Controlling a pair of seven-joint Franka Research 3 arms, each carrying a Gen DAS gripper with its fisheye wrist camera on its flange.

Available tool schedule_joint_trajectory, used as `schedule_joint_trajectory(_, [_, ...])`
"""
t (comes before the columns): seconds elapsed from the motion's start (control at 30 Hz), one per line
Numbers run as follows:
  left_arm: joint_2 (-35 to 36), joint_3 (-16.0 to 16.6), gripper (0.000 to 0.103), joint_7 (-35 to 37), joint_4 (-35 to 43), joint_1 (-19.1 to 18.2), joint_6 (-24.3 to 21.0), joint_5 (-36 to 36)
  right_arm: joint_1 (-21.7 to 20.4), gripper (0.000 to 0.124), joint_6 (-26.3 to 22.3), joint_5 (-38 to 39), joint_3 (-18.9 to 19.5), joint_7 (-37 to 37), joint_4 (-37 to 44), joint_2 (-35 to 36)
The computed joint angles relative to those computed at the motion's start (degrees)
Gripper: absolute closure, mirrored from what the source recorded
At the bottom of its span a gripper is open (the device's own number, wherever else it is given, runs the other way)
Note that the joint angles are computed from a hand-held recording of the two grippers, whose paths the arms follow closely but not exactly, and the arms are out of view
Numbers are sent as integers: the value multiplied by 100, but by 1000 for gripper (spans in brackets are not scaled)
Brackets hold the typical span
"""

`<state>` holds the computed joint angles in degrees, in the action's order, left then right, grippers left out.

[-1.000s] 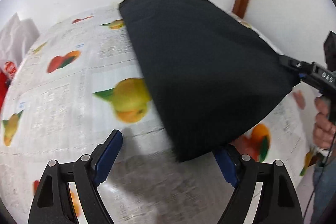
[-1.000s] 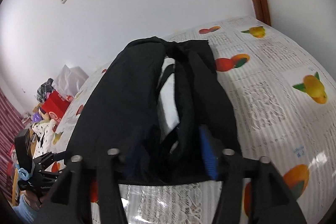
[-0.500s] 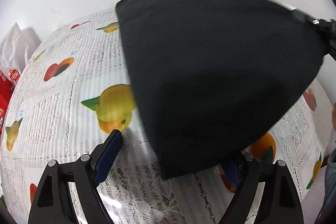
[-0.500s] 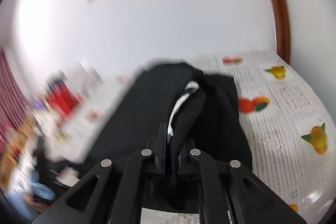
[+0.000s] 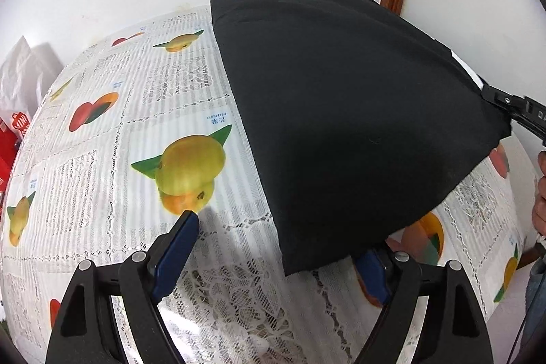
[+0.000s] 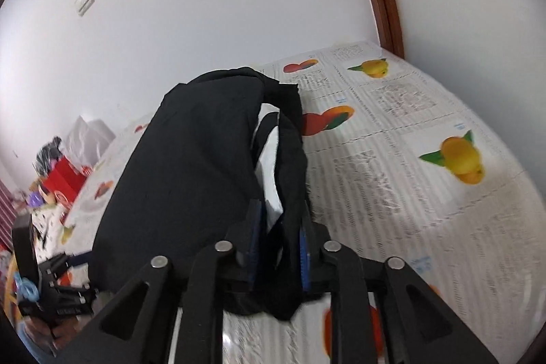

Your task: Fold large clothes

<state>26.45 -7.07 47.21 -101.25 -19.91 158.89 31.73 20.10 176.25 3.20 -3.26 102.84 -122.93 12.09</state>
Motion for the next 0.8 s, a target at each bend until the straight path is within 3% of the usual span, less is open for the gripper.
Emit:
schedule_joint_trajectory(0.07, [-103, -62, 23, 71, -183, 102, 198, -83, 345, 91, -179, -637, -446, 360, -202, -287])
schedule_joint_trajectory(0.13, [-214, -143, 25, 157, -367, 200, 367, -217, 496, 91, -291, -1446, -680, 844, -443, -616])
schedule_joint_trajectory(0.27, [-388, -221, 35, 326, -640, 290, 623, -411, 214, 90, -675, -1859, -453, 759, -765, -1072])
schedule_joint_trajectory(0.4, [-467, -232, 47, 408, -731, 272, 686, -467, -65, 90, -1014, -1254, -115, 256, -776, -1020])
schedule_joint_trajectory(0.53, [-437, -237, 55, 468, -671, 238, 632, -523, -272, 90, -918, -1177, 201, 292, -635, -688])
schedule_joint_trajectory(0.67, [-366, -337, 63, 651, -583, 311, 606, -715, -167, 90, -791, -1690, 92, 869, -400, -355])
schedule_joint_trajectory(0.8, [-322, -375, 73, 798, -522, 340, 606, -831, -209, 91, -705, -1248, 168, 669, -262, -155])
